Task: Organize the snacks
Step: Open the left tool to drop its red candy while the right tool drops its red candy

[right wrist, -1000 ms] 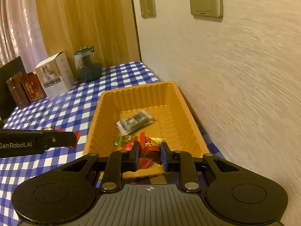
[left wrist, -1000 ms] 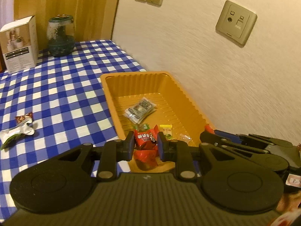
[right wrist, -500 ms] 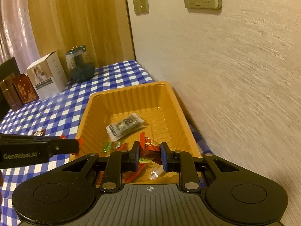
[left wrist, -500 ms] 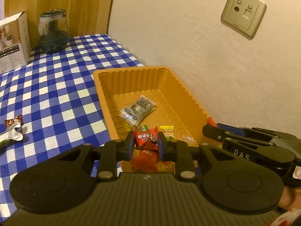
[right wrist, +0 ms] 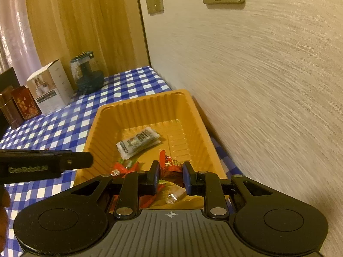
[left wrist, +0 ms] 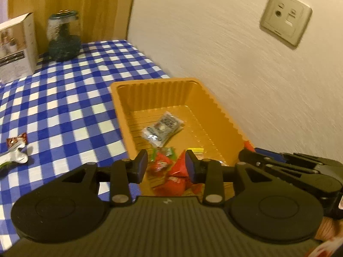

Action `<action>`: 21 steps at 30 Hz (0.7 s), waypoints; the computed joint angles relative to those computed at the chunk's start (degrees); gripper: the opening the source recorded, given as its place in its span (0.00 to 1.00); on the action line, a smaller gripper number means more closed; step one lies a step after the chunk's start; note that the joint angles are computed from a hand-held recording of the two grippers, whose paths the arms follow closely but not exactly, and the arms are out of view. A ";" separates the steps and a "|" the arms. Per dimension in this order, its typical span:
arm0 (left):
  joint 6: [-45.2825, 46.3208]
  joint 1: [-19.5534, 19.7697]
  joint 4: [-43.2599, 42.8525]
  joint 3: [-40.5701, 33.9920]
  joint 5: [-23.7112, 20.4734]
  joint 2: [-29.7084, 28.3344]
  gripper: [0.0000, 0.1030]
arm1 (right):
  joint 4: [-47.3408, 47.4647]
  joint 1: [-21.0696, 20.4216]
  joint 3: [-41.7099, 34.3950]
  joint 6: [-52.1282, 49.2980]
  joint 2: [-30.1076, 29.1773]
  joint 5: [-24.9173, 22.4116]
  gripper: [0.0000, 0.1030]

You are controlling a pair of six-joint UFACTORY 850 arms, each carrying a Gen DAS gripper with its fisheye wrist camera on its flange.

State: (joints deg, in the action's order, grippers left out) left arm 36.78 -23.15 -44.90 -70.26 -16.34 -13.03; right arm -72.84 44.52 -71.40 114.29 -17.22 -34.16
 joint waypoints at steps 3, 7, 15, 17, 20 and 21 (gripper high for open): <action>0.53 1.12 -1.04 1.39 0.35 1.19 0.33 | -0.45 0.14 -0.13 0.39 0.03 0.00 0.23; -1.00 2.18 0.89 3.61 1.84 3.22 0.33 | -1.13 0.25 -0.44 0.78 -0.06 0.13 0.23; -0.17 3.47 -1.75 5.85 1.52 5.04 0.33 | -2.89 -0.17 -1.63 1.45 -0.90 1.07 0.23; 0.33 3.59 -2.71 6.09 1.40 5.16 0.33 | -3.42 -0.47 -1.81 2.35 -1.08 1.69 0.23; 1.24 3.74 -3.58 6.61 1.45 5.54 0.33 | -7.26 -0.82 -1.20 7.22 -0.88 2.77 0.23; 1.50 3.83 -3.82 6.79 1.43 5.68 0.33 | -8.11 -1.03 -0.98 8.60 -0.76 3.34 0.25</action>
